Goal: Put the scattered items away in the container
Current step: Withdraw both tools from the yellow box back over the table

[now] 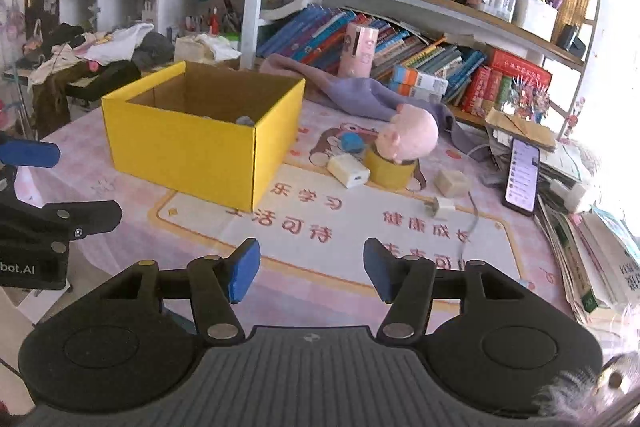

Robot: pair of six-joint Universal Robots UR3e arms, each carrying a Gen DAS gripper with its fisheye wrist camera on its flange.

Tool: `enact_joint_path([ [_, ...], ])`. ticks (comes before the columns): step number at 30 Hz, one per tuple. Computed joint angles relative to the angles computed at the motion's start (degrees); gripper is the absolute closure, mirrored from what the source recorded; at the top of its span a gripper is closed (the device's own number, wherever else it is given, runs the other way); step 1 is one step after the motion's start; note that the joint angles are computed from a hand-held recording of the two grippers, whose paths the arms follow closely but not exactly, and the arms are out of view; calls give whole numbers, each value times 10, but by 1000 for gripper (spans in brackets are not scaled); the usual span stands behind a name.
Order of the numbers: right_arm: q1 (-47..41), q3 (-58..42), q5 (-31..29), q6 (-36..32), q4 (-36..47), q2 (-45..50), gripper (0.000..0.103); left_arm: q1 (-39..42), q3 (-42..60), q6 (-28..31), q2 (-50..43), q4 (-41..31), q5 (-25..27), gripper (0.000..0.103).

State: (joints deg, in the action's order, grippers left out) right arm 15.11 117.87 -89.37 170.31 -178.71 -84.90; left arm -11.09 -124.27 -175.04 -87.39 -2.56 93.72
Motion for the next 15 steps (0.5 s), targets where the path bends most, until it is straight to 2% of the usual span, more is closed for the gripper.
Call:
enact_joint_path([
  [15,-38,36,-9,20,58,-48,33,-39,79,17,-77,-40,-21,11],
])
